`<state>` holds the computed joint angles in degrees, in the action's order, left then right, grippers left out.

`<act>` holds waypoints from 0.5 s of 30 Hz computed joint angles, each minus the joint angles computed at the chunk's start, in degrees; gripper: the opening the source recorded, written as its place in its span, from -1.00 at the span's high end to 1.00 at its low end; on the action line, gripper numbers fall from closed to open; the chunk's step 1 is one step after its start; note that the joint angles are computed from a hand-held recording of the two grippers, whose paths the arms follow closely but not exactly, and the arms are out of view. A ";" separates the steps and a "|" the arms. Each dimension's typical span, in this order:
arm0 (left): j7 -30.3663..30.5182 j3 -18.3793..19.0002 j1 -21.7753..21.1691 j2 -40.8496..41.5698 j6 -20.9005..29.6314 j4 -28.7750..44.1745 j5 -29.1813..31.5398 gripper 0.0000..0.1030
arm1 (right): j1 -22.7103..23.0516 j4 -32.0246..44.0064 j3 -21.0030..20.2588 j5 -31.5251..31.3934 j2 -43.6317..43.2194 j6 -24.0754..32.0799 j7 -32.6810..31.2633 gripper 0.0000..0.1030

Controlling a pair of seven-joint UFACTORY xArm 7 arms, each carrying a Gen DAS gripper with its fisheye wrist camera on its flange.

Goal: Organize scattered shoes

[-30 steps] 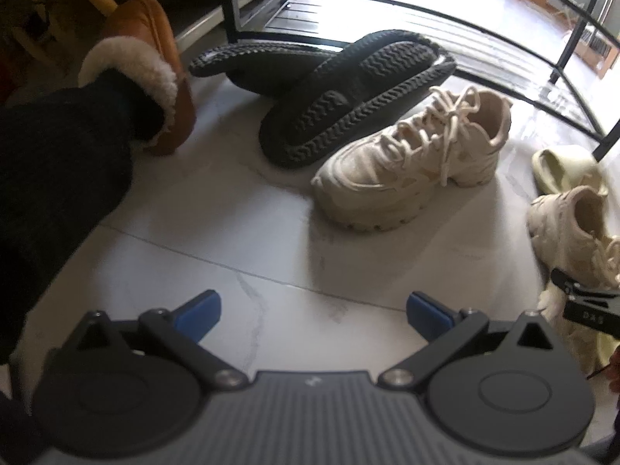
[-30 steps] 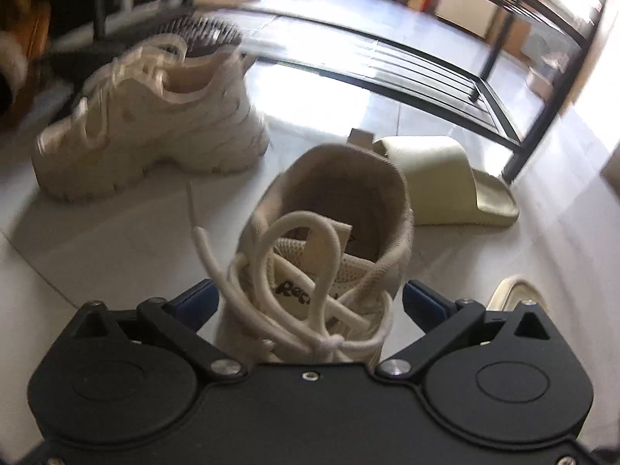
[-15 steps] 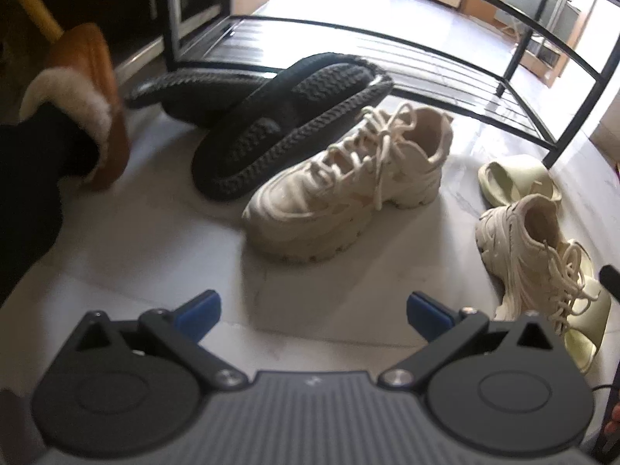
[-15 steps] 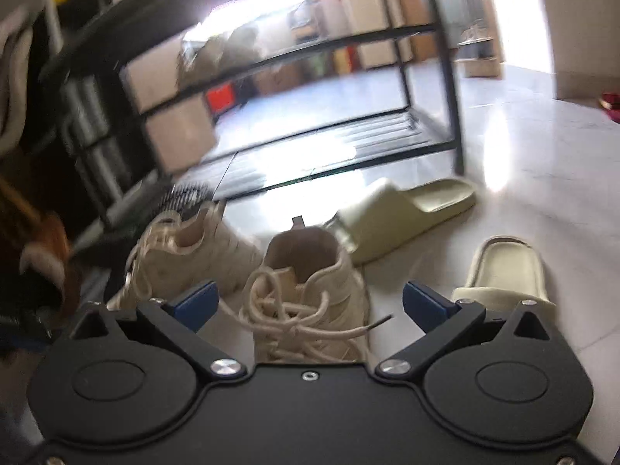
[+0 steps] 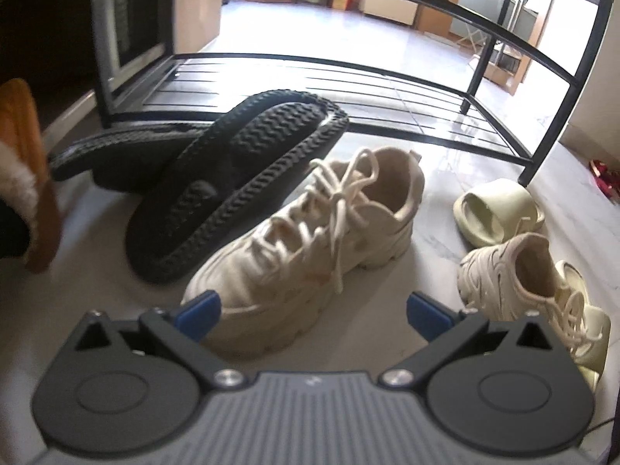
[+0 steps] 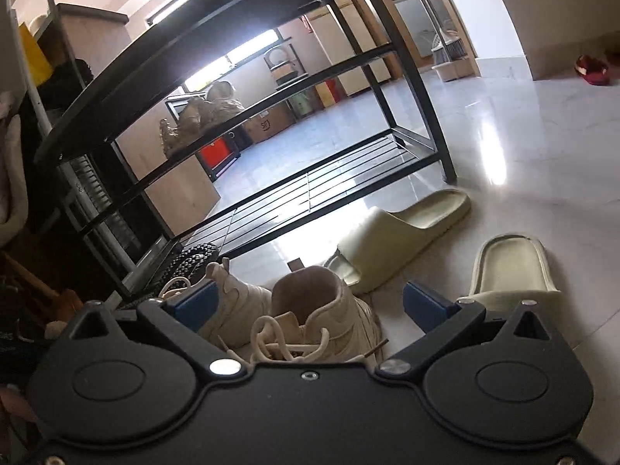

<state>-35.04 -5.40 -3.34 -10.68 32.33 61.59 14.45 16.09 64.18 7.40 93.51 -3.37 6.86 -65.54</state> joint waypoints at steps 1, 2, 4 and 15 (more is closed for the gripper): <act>0.23 -0.02 -0.04 0.81 -0.44 0.68 0.11 -0.99 | 0.01 0.10 0.04 -0.16 0.23 -0.09 0.06 -1.00; 0.28 -0.07 -0.09 1.69 -0.75 1.51 0.33 -0.99 | 0.03 0.30 0.09 -0.41 0.55 -0.17 0.23 -1.00; -0.64 -0.33 -0.25 3.67 -0.56 3.80 1.37 -0.99 | 0.15 0.36 0.23 -0.45 0.85 -0.30 0.23 -1.00; -14.97 3.75 -6.08 24.30 13.59 31.65 7.02 -0.99 | -0.07 0.36 0.05 0.66 1.74 1.75 -0.48 -1.00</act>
